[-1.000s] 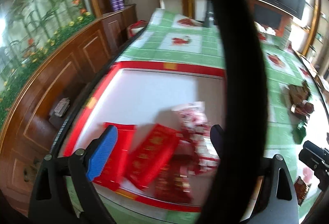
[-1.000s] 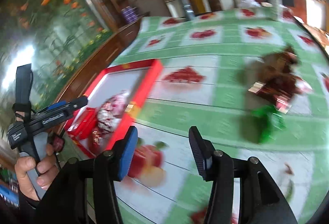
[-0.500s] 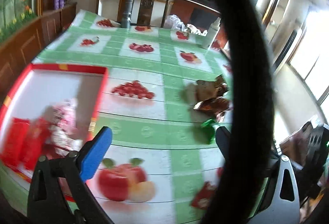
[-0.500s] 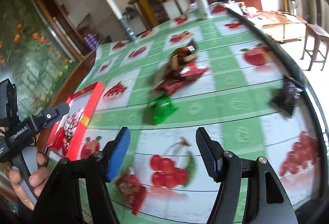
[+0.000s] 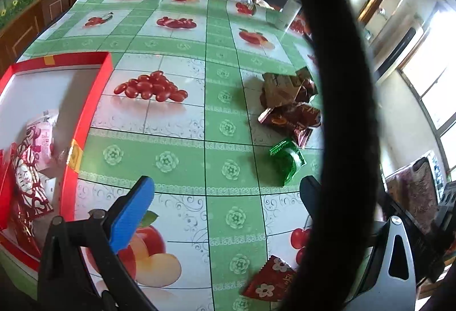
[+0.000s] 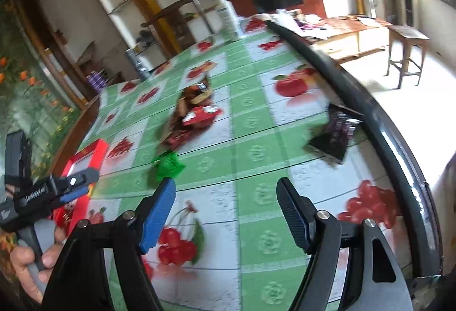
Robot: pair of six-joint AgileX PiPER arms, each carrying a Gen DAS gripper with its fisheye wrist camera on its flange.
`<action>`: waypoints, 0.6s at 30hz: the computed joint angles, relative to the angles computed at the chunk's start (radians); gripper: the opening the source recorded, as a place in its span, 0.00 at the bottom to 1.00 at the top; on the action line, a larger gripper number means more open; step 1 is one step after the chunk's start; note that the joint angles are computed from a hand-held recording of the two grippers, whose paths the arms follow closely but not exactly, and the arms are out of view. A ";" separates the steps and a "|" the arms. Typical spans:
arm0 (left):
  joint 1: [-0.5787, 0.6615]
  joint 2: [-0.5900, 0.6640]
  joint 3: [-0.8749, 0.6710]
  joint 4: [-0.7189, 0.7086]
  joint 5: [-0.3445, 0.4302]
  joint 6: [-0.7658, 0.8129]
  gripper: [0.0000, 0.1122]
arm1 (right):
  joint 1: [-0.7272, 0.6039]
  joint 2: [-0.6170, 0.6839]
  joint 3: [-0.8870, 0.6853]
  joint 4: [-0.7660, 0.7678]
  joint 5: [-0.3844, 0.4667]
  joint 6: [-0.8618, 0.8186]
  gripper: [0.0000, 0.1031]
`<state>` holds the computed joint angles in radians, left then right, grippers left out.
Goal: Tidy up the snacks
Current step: 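Withdraw both tools from the tray toward the remaining snacks, then grasp the green candy with the left tool while the right tool grasps the dark chocolate bar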
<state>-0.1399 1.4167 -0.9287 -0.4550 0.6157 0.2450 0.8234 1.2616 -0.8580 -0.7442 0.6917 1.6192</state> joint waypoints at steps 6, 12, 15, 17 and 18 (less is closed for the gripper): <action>-0.102 0.046 -0.052 0.128 -0.005 -0.121 0.91 | -0.078 0.003 0.015 -0.003 0.060 0.086 0.71; -0.225 0.161 -0.161 0.305 0.003 -0.310 0.91 | -0.162 0.081 -0.052 0.020 0.100 0.037 0.71; -0.267 0.223 -0.219 0.345 0.018 -0.360 0.91 | -0.200 0.117 -0.082 0.042 0.105 -0.009 0.71; -0.295 0.263 -0.258 0.392 0.034 -0.402 0.91 | -0.214 0.132 -0.091 0.056 0.109 -0.020 0.71; -0.302 0.273 -0.265 0.398 0.036 -0.409 0.91 | -0.220 0.135 -0.089 0.060 0.103 -0.023 0.71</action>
